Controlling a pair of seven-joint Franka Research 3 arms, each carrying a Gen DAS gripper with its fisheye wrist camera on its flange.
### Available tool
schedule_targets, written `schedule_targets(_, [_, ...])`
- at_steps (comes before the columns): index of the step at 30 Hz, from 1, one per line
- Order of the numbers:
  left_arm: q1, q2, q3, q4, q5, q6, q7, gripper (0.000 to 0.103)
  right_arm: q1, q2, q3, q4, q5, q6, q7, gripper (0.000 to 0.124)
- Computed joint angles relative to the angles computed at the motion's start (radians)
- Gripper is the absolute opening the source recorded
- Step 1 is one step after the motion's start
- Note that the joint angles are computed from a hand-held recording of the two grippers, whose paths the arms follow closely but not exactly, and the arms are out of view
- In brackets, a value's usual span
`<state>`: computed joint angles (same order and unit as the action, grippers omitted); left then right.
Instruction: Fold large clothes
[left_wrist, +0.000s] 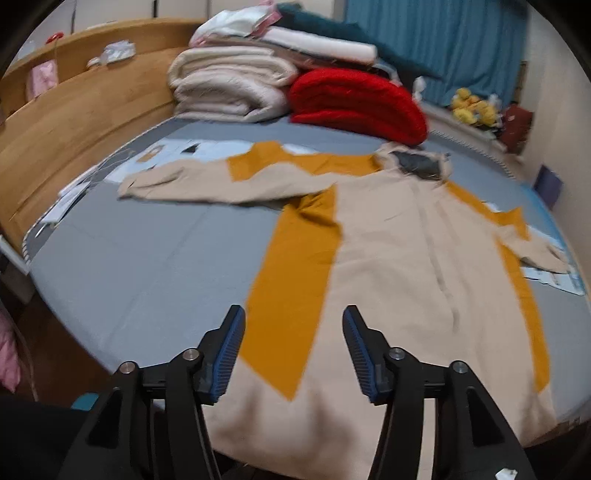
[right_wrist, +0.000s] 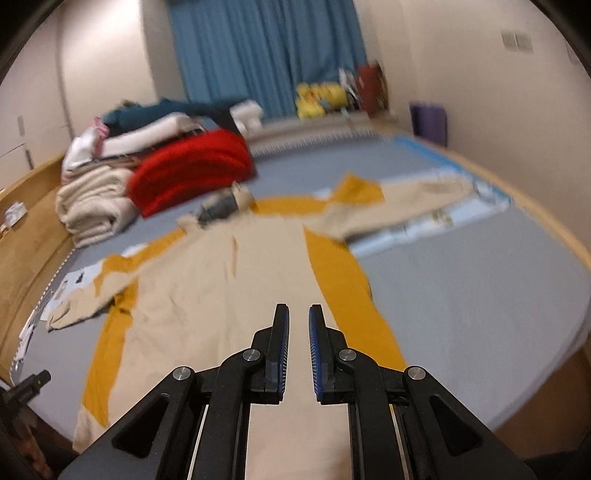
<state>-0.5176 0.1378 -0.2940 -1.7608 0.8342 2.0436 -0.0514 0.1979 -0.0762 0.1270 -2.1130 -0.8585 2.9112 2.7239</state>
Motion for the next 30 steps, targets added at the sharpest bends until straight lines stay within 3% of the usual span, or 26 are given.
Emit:
schedule_targets(4, [-0.025,0.065,0.005,0.051,0.077,-0.015,0.045,0.056,0.029,0.037,0.005,0.047,0.006,-0.039,-0.083,0.015])
schedule_targets(7, [-0.044,0.094,0.015,0.061,0.105,-0.03,0.06,0.056,0.059,0.065,-0.005,0.069,-0.011,-0.076,-0.1,0.038])
schedule_targets(9, [-0.045,0.085,0.025,0.056,0.109,0.011,0.018,0.054,0.074,0.081,-0.021,0.073,-0.005,-0.058,-0.111,0.059])
schedule_targets(13, [-0.066,0.099,0.038,0.098,0.191,-0.003,-0.003,0.054,0.105,0.109,-0.04,0.099,-0.013,-0.091,-0.139,0.06])
schedule_targets(16, [-0.061,0.128,0.048,0.171,0.204,0.012,0.056,0.054,0.122,0.125,-0.051,0.109,0.053,-0.123,-0.205,0.06])
schedule_targets(20, [-0.056,0.226,0.09,0.36,0.221,0.051,0.174,0.054,0.138,0.132,-0.058,0.136,0.165,-0.189,-0.306,0.06])
schedule_targets(26, [-0.067,0.447,0.175,0.725,0.177,0.107,0.376,0.046,0.149,0.104,-0.053,0.165,0.161,-0.25,-0.311,0.06])
schedule_targets(30, [-0.072,0.521,0.225,0.807,0.149,0.17,0.44,0.043,0.156,0.132,-0.05,0.234,0.136,-0.29,-0.309,0.06])
